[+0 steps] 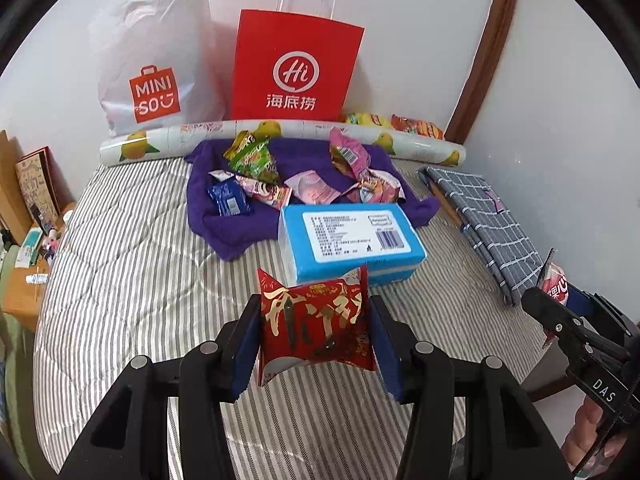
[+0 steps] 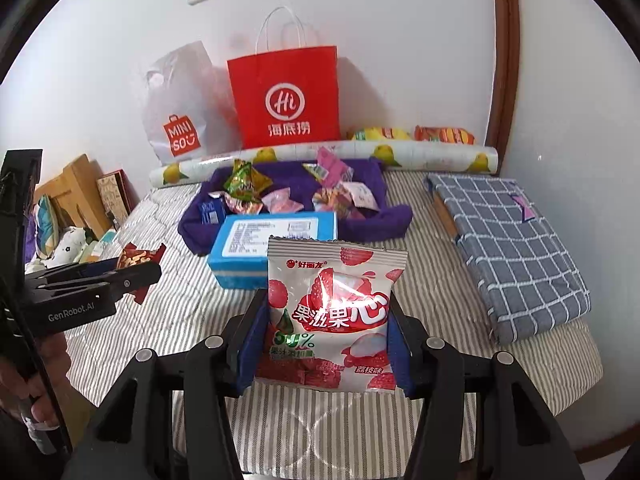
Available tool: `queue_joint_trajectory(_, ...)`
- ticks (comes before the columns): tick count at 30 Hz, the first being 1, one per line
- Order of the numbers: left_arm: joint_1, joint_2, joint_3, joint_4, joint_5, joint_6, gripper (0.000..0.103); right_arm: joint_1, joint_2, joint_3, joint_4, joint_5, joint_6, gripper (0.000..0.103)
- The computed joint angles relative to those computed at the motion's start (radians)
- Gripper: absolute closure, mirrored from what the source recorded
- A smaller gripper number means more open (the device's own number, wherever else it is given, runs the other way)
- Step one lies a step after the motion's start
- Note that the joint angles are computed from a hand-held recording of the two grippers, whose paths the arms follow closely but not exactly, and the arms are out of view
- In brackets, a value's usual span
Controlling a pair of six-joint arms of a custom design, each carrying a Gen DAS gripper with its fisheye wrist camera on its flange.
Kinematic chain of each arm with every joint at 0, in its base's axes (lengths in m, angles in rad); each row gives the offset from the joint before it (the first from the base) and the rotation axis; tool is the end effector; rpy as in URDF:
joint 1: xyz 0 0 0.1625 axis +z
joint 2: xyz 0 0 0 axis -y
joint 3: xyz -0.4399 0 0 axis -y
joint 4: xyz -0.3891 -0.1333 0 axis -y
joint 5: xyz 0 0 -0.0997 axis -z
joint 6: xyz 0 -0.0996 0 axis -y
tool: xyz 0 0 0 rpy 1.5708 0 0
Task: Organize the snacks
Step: 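Lift both held bags and carry them over the purple towel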
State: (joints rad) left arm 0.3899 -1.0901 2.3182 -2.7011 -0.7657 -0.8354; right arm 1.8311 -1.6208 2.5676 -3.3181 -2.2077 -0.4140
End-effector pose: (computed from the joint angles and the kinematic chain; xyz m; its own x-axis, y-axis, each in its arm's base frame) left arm -0.3167 -0.3519 0.1076 -0.8157 0.1675 -0.5537 0.4705 0.7490 -0.4665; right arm 0.1571 -0.3020 0.3019 -0.7397 -0.0825 0.6679 -0.5208 0.6987 -0.4905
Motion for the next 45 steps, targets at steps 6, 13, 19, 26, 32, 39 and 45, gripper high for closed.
queue_joint_trajectory(6, 0.012, -0.013, -0.009, -0.006, 0.011, 0.024, 0.054, 0.023, 0.016, -0.029, 0.008, 0.002, 0.011, 0.05)
queue_joint_trajectory(13, 0.031, -0.022, -0.026, -0.003, 0.026, 0.048, 0.054, 0.033, 0.036, -0.06, 0.008, 0.023, 0.012, 0.05)
queue_joint_trajectory(19, 0.044, -0.027, -0.047, 0.002, 0.04, 0.072, 0.054, 0.028, 0.055, -0.091, 0.015, 0.038, 0.012, 0.05)
queue_joint_trajectory(26, 0.064, -0.018, -0.079, -0.008, 0.052, 0.111, 0.054, 0.019, 0.078, -0.131, 0.032, 0.055, 0.011, 0.05)
queue_joint_trajectory(32, 0.089, 0.003, -0.111, -0.036, 0.053, 0.159, 0.054, 0.001, 0.092, -0.169, 0.06, 0.076, 0.027, 0.05)
queue_joint_trajectory(39, 0.106, 0.019, -0.136, -0.077, 0.053, 0.206, 0.054, -0.01, 0.123, -0.205, 0.07, 0.055, 0.002, 0.05)
queue_joint_trajectory(45, 0.128, 0.036, -0.16, -0.122, 0.044, 0.249, 0.054, -0.005, 0.146, -0.23, 0.058, 0.03, -0.029, 0.05)
